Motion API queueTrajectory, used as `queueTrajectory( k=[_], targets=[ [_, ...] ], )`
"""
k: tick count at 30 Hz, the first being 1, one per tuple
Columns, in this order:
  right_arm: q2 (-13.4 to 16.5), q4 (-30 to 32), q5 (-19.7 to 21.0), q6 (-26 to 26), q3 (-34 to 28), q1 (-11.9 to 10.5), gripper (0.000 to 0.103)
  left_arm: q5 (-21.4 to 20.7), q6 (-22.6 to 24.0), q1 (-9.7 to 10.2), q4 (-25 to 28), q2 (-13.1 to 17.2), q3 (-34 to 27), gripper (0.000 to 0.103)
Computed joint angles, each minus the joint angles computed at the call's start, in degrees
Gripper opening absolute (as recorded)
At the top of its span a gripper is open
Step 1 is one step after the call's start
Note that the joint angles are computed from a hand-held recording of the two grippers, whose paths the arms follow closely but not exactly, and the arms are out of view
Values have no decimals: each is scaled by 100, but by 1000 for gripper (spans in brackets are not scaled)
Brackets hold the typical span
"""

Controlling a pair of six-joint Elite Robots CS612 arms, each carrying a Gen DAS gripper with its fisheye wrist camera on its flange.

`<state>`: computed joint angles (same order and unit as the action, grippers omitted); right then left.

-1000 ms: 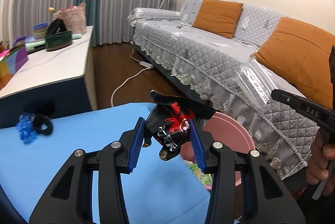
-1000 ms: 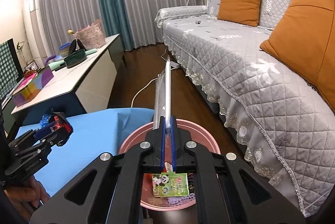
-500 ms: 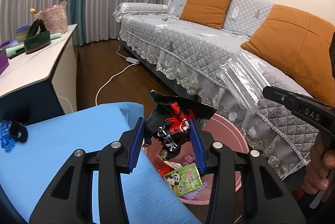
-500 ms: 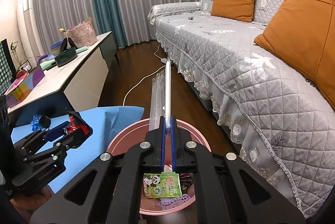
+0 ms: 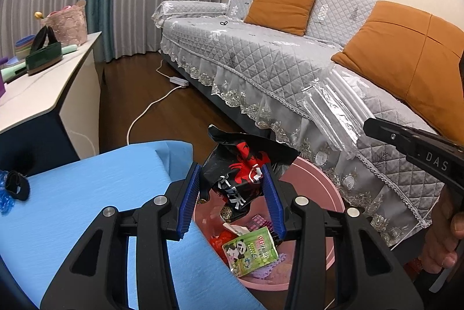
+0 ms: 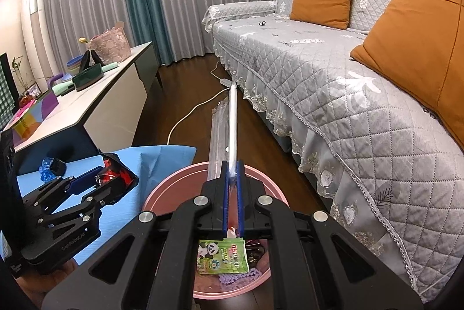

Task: Collect trash
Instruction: 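Open both grippers to drop the wrapper and tube into the bin, then move both open grippers back to the blue bag and black strap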

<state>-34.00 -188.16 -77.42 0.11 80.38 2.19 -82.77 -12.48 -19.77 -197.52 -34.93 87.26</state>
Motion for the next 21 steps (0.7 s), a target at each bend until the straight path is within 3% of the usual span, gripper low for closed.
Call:
queueTrajectory(
  k=[1, 2, 3, 4, 11, 21],
  targets=[
    [6, 17, -67, 28, -14, 4, 10, -3, 38, 2, 81, 4, -26, 46],
    [10, 94, -89, 73, -34, -2, 22, -1, 52, 4, 170, 2, -45, 59],
    [15, 160, -83, 124, -52, -8, 40, -1, 32, 8, 308, 3, -71, 62],
    [21, 222, -86, 178, -70, -13, 46, -35, 11, 20, 306, 0, -65, 62],
    [35, 345, -46, 386, -119, -10, 47, -23, -66, 61, 17, -167, 257, 62],
    [-118, 70, 100, 231, 89, 168, 47, 343, -279, 186, -631, -618, 1192, 55]
  ],
)
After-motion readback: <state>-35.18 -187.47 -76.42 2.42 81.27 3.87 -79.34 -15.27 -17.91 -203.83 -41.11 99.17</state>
